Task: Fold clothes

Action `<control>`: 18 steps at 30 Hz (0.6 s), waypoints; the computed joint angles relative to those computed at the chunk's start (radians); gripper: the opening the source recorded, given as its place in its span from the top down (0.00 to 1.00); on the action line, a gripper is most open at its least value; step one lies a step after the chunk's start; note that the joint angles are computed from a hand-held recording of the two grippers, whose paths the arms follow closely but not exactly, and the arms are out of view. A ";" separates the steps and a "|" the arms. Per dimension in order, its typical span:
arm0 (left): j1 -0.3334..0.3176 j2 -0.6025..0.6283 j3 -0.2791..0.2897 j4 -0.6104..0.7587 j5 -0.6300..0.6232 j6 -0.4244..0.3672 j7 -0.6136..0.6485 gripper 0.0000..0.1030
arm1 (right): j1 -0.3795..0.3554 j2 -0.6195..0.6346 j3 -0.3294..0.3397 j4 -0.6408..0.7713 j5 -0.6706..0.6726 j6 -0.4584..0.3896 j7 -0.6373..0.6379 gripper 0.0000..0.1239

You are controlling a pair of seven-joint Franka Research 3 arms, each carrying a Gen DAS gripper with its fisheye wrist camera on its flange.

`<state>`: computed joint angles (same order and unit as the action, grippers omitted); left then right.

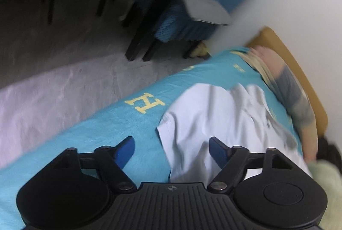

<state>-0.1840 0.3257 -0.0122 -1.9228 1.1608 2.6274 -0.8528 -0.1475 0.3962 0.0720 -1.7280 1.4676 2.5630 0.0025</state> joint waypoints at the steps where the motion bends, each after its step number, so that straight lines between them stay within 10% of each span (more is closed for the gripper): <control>1: -0.005 0.018 0.003 0.021 0.002 -0.030 0.007 0.29 | 0.004 0.011 -0.001 0.010 -0.007 0.006 0.005 0.30; 7: -0.002 0.110 0.028 0.129 -0.004 -0.084 0.089 0.51 | 0.012 0.077 0.020 0.068 -0.051 0.044 0.010 0.30; 10: 0.015 0.143 0.053 0.163 0.027 0.018 0.091 0.59 | 0.012 0.093 0.034 0.078 -0.071 0.063 -0.002 0.30; 14: 0.057 0.176 0.044 0.206 -0.066 0.093 0.305 0.93 | 0.003 0.104 0.043 0.089 -0.108 0.053 0.046 0.30; 18: 0.087 0.183 0.029 0.252 -0.207 0.059 0.564 0.94 | -0.005 0.109 0.062 0.096 -0.100 0.064 0.002 0.30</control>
